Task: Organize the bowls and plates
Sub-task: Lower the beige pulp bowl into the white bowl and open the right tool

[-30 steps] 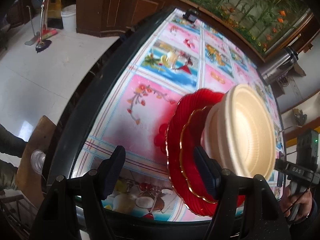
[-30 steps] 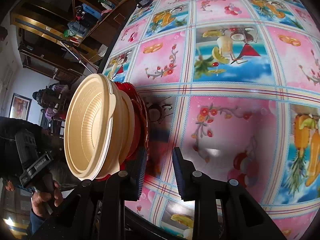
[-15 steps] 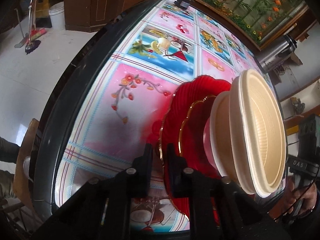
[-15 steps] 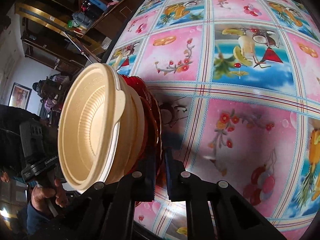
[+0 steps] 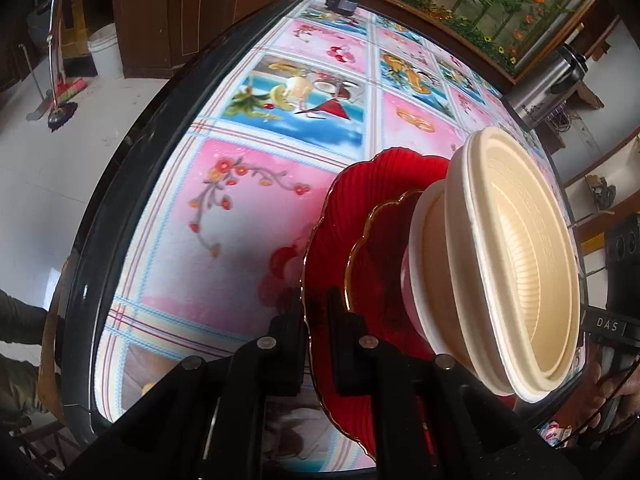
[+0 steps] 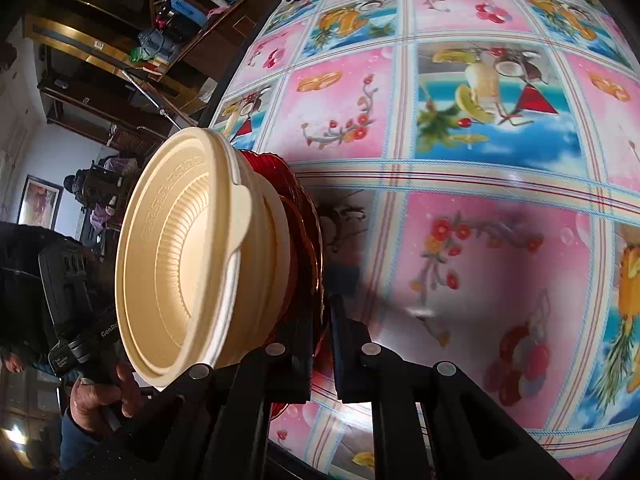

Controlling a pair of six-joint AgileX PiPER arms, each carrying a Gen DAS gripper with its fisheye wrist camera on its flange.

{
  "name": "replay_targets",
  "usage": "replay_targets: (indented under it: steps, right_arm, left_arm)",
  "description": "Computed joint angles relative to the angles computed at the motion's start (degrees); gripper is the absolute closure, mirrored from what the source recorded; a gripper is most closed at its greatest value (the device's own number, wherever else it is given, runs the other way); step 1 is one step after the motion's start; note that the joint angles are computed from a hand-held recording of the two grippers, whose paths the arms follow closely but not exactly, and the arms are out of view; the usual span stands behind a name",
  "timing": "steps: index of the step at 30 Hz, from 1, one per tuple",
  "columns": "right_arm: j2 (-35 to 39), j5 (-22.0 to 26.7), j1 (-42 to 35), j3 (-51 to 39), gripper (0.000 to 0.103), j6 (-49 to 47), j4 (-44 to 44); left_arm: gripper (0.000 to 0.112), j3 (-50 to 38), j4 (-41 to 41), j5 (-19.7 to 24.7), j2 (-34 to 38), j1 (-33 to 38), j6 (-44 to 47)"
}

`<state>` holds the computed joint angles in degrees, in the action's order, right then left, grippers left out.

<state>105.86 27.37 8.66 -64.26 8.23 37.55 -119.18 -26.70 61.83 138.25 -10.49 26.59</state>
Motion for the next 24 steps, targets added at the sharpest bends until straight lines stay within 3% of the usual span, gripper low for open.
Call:
replay_targets:
  steps: [13, 24]
  right_arm:
    - [-9.4, -1.3, -6.4, 11.4, 0.094, -3.9, 2.4]
    - [-20.9, 1.9, -18.8, 21.4, 0.095, -7.8, 1.1]
  left_arm:
    - [0.104, -0.1, 0.3, -0.8, -1.1, -7.8, -2.2]
    - [0.104, -7.1, 2.0, 0.1, 1.8, -17.5, -7.7]
